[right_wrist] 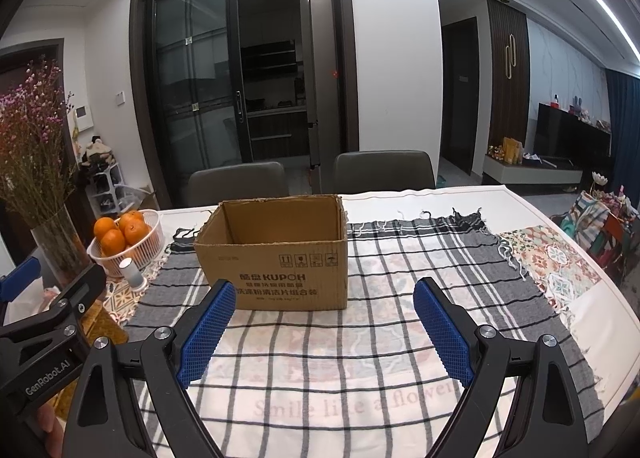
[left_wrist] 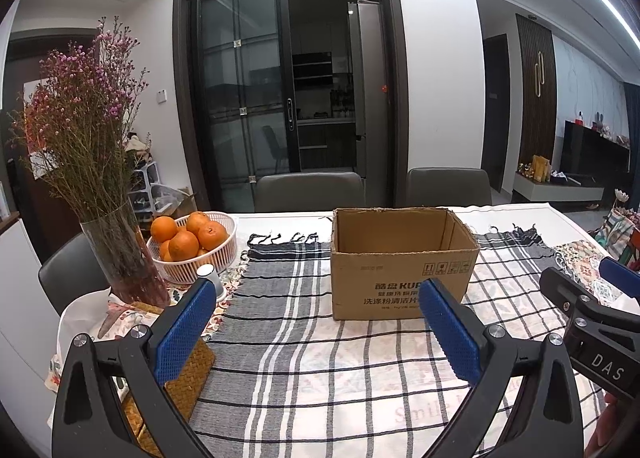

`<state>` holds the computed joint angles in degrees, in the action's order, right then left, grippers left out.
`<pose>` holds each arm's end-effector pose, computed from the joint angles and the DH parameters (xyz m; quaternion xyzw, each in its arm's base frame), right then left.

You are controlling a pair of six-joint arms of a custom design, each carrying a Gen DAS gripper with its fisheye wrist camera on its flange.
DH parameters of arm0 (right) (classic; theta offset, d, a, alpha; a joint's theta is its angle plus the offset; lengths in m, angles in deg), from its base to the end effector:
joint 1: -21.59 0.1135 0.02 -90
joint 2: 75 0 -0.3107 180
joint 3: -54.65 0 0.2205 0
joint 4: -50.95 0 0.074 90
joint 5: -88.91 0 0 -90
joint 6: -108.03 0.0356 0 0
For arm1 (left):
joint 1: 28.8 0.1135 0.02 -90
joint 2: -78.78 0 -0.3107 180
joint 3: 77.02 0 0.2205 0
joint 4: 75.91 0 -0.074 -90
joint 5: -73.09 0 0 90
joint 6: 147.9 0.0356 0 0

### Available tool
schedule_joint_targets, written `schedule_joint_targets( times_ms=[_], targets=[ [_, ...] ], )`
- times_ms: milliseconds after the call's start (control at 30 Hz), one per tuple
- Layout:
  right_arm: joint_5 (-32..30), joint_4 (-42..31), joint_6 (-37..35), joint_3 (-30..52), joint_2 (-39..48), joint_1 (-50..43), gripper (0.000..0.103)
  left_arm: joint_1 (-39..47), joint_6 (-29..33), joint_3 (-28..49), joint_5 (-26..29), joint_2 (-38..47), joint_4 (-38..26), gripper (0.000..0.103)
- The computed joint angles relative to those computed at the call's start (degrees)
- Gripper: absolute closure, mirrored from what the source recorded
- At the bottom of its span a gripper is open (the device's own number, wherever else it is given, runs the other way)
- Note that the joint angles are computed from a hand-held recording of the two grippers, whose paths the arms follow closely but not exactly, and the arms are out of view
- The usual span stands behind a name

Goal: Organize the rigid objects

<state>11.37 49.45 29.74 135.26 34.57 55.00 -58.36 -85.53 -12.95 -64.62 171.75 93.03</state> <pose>0.3471 0.2198 0.2444 -0.1095 0.8576 0.1024 0.4920 0.2776 -0.1272 0.2543 -0.1571 0.8315 0.1366 0.5150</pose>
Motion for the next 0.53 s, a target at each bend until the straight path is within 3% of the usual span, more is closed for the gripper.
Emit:
schedule_joint_targets(
  times_ms=[533],
  targets=[
    [-0.14,-0.58,0.05,0.35,-0.28,0.42,0.012,0.0,-0.15,-0.29,0.25,-0.39,0.05,0.0]
  ],
)
